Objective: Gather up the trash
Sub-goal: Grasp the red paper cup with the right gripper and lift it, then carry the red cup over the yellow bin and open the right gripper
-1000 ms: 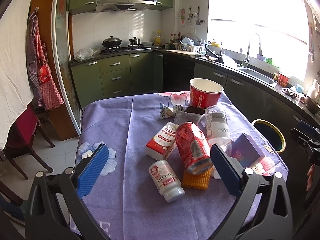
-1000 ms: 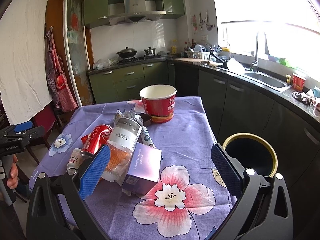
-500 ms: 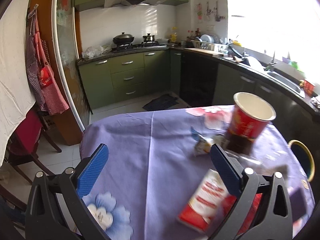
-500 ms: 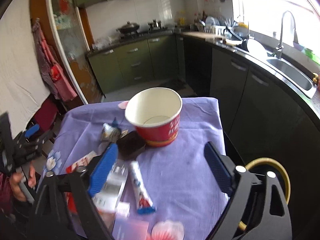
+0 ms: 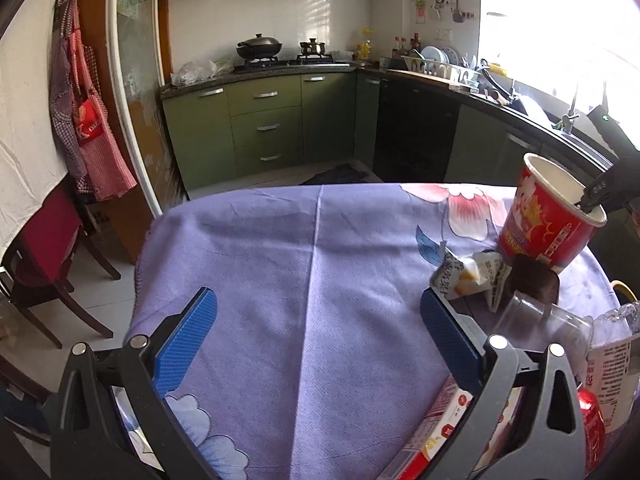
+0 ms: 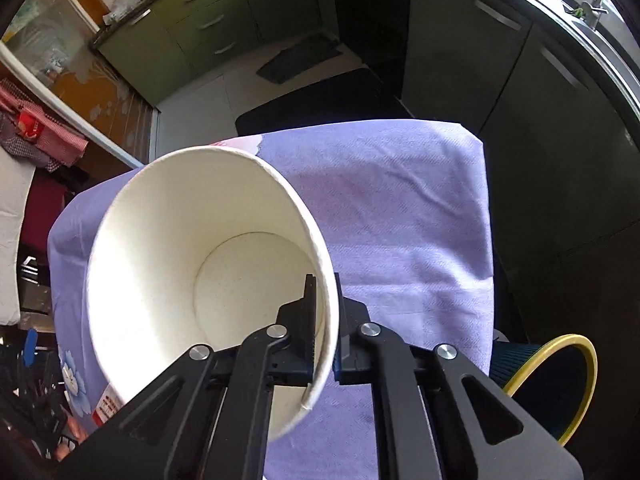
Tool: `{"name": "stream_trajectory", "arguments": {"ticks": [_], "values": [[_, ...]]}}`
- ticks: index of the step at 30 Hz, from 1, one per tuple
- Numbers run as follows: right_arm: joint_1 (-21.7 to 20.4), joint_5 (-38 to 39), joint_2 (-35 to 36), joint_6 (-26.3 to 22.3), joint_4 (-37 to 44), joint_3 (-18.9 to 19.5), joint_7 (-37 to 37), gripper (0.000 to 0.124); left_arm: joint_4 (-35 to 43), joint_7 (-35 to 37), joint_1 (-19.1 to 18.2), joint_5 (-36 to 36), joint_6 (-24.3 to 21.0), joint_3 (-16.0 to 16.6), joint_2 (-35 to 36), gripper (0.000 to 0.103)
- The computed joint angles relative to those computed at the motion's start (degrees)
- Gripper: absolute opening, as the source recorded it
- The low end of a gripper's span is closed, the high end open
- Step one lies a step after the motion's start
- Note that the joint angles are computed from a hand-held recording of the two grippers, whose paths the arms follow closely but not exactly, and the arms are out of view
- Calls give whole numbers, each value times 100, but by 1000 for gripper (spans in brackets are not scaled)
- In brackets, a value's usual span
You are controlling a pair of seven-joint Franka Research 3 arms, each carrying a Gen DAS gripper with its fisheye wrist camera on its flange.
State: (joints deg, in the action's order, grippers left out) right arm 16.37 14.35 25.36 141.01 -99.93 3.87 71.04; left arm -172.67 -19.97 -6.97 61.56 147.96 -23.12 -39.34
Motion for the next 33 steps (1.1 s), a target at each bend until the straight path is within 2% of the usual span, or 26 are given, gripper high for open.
{"name": "stream_trajectory", "arguments": {"ticks": [2,6,10,13,16,18,22,26,27,28,29,33], "values": [[-98,126,-79,34,-68,47,-175,5,18,10,-21,-10,-11,-19,51,97],[-538,788,-719,47,-598,147,-948,5,43,-44,-56,24,-23,-42,83,97],[-968,1140,-1448,90,-1176,-220,-1358,5,-1,-55,-122,7,-29,-27,-1,97],[-1214,955,-1628,198,-1397,-545,-1207,5,-13,-39,-174,-43,-42,-27,-75,97],[-1529,646,-1446,320,-1446,-835,-968,5,-21,-24,-180,-43,1,-43,-143,97],[-1717,453,-1077,374,-1308,-976,-718,6,0,0,-189,-79,-67,-87,-136,97],[-2031,455,-301,204,-801,-960,-614,6,9,-40,-168,-51,-66,-95,-119,97],[-2093,486,415,93,-192,-837,-443,8,-4,-36,-87,21,144,0,-67,97],[-2086,477,602,64,-14,-827,-351,15,-9,-27,-76,20,158,-4,-61,97],[-2050,434,796,24,183,-854,-172,34,10,10,-69,6,146,-13,-27,97],[-1998,360,840,94,180,-893,-38,40,31,10,-62,5,143,-35,0,97],[-2073,396,1021,215,334,-751,41,40,54,35,-59,38,229,-33,15,97]]}}
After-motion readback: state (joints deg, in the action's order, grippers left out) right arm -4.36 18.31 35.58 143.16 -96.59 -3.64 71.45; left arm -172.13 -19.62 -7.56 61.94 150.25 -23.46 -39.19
